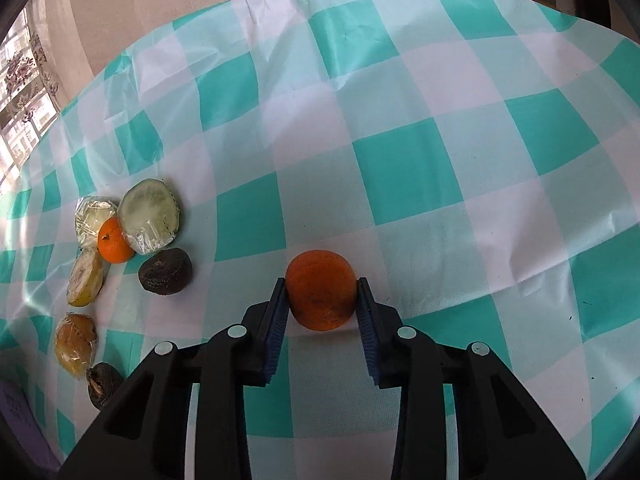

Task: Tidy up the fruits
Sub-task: 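Grasp the second brown round fruit with the left tool while the right tool grasps an orange, then carry the brown fruit and orange over the purple box with both tools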

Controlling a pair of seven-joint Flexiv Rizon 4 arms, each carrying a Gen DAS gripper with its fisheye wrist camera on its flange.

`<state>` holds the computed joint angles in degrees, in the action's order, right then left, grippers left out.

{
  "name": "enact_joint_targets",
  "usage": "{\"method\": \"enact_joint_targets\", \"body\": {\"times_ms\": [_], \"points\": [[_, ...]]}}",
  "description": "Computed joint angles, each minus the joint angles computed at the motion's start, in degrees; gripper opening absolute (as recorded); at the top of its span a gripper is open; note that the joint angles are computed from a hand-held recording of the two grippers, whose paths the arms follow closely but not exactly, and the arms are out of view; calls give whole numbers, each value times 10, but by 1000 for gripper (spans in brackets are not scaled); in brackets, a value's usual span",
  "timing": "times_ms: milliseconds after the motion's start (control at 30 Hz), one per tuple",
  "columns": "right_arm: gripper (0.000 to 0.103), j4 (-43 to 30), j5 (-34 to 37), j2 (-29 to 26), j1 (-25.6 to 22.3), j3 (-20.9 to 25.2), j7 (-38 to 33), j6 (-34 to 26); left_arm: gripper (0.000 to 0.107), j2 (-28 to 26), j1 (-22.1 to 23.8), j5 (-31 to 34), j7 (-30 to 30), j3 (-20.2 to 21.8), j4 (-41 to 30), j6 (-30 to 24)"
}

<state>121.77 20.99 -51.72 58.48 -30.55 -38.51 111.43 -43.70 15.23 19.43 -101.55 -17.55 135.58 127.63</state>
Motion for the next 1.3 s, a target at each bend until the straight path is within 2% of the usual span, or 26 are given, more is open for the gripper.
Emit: {"method": "enact_joint_targets", "body": {"times_ms": [67, 100, 167, 367, 400, 533, 567, 633, 700, 800, 933, 1100, 1300], "points": [[32, 2, 11, 2, -54, 61, 6, 71, 100, 5, -32, -31, 2, 15, -16, -8], [32, 2, 20, 2, -63, 73, 3, 83, 100, 8, -54, -52, 5, 27, -26, -13], [32, -2, 30, 2, -67, 83, -13, 91, 100, 11, -87, -83, 14, 41, -47, -31], [32, -14, 48, 14, -72, 99, -51, 73, 87, 8, -156, -145, 69, 63, -120, -123], [32, -14, 47, 15, -77, 103, -56, 75, 82, 6, -167, -158, 77, 68, -130, -133], [32, -18, 50, 18, -92, 123, -74, 91, 76, 2, -221, -206, 107, 103, -161, -162], [32, -20, 52, 18, -94, 127, -77, 93, 74, 2, -233, -216, 116, 112, -165, -166], [32, -26, 56, 17, -97, 130, -84, 91, 62, 3, -256, -235, 127, 132, -167, -166], [32, -25, 58, 19, -102, 137, -91, 95, 40, 1, -239, -238, 126, 116, -161, -154], [32, -27, 64, 19, -106, 143, -99, 100, 39, -7, -161, -199, 114, 48, -148, -131], [33, -27, 66, 19, -120, 160, -110, 115, 39, -17, -110, -151, 93, 9, -132, -87], [32, -30, 84, 21, -114, 159, -122, 109, 39, -18, -80, -119, 63, -4, -119, -70], [32, -15, 104, 26, -96, 176, -129, 131, 39, -17, -61, -96, 34, -9, -99, -59]]}}
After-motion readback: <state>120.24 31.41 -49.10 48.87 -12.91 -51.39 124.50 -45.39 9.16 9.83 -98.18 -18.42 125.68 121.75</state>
